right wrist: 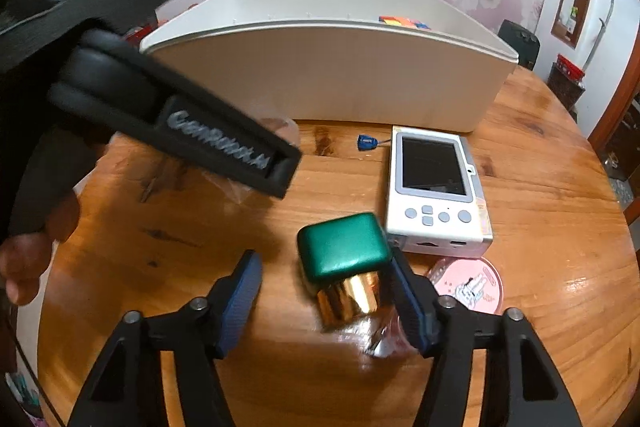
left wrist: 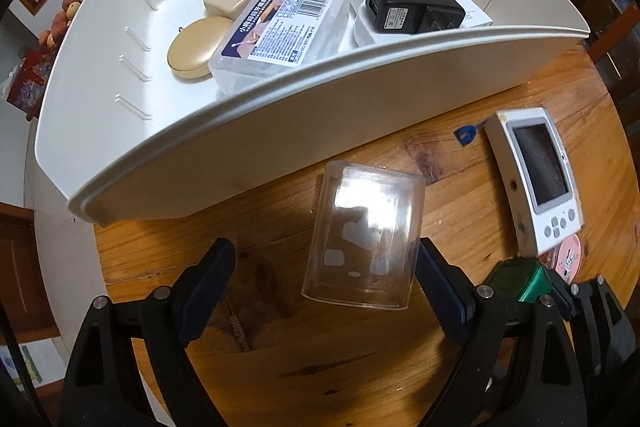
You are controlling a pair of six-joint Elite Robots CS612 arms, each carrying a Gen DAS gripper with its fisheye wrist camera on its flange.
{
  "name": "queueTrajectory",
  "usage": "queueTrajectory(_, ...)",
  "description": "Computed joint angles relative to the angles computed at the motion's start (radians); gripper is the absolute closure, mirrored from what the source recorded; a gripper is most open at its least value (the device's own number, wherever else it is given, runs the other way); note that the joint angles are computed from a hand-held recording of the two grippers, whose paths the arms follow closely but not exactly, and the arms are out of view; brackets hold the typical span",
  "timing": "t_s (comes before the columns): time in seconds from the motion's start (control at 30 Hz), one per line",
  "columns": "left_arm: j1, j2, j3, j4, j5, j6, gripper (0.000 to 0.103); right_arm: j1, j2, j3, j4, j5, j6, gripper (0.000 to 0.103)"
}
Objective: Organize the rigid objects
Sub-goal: 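Grasp the clear plastic box with the left tool while the right tool grasps the green-gold bottle, then carry the clear box and green-gold bottle into the bin and open both tools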
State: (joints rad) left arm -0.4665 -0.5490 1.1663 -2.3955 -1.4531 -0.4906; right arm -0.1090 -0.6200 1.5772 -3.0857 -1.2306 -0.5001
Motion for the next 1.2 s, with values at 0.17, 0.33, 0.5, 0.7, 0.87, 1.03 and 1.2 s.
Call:
queueTrajectory(0.17, 0.008, 0.014, -0.022, 0.009, -0.012, -0.013, 0.012, -0.003, 0.007, -0.030, 0.043, 0.013, 0.013, 0.060)
queueTrajectory(0.33, 0.011, 0.019, -0.032, 0.009, -0.025, -0.038, 0.031, -0.007, 0.002, -0.032, 0.071, 0.025, -0.003, 0.060)
queueTrajectory(0.5, 0.009, 0.006, -0.014, -0.014, -0.041, -0.040, 0.050, -0.010, -0.011, -0.027, 0.119, 0.028, -0.001, 0.060)
queueTrajectory(0.7, 0.000, -0.051, 0.056, -0.071, -0.046, -0.055, 0.050, -0.013, -0.036, -0.008, 0.151, 0.032, -0.013, 0.060)
queueTrajectory(0.87, 0.002, -0.116, 0.102, -0.130, -0.036, -0.026, 0.050, -0.019, -0.065, -0.010, 0.165, 0.053, -0.020, 0.060)
queueTrajectory(1.03, 0.003, -0.168, 0.112, -0.181, 0.030, 0.005, 0.050, -0.025, -0.101, -0.029, 0.158, 0.098, -0.012, 0.060)
queueTrajectory(1.2, 0.016, -0.178, 0.058, -0.195, 0.087, 0.028, 0.050, -0.025, -0.123, -0.097, 0.158, 0.150, 0.006, 0.060)
